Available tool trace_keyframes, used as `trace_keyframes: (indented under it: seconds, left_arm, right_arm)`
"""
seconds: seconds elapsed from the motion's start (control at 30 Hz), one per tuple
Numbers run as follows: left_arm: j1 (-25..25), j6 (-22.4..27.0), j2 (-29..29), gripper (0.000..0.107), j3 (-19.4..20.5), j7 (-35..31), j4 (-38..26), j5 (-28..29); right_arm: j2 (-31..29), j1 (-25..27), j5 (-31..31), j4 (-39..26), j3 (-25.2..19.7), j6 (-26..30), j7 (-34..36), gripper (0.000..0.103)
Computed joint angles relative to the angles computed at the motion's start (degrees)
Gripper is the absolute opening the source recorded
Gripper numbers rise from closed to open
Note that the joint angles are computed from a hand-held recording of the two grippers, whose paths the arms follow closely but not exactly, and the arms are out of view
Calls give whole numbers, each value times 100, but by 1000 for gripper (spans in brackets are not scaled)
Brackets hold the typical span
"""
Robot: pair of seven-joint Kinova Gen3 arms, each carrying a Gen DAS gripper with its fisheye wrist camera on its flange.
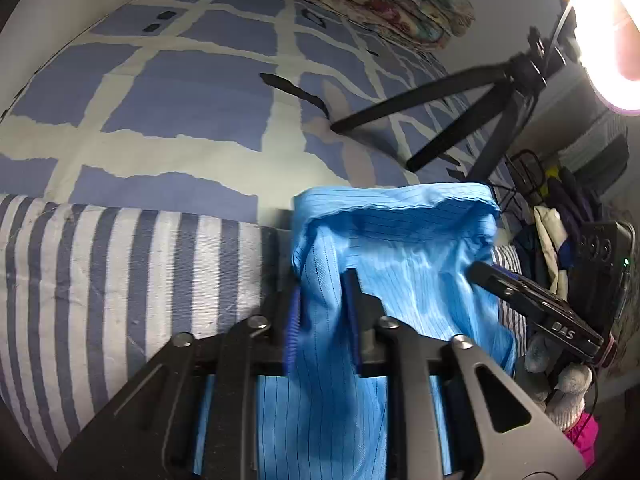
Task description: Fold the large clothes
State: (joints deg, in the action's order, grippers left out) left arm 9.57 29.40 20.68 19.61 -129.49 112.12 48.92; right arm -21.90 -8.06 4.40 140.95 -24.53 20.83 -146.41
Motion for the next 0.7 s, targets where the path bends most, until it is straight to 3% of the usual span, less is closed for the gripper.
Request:
trace_keyframes:
  seconds: [0.07, 0.17, 0.27, 0.47, 0.7]
  left_arm:
    - [-182, -100, -63, 9, 171, -358, 127, 278]
    - [-327, -79, -193, 6, 187, -824, 273, 730]
    - [-338, -146, -444, 5, 142, -1328, 486, 1163]
    - [-185, 138, -1065, 3, -184, -1717, 785, 1613]
    - [-122, 1021, -2336, 3, -900, -1940, 1355, 1907]
  right_arm:
    - [164, -68, 50, -27, 0, -55, -51, 24]
    - [110, 316, 312, -151, -541, 127, -357, 9]
    - [-199, 385, 431, -224, -732, 381, -637, 5]
    - [-894, 269, 345, -618, -924, 1146, -710, 1]
    - [-1575, 222, 106, -1411, -1339, 2334, -572, 0]
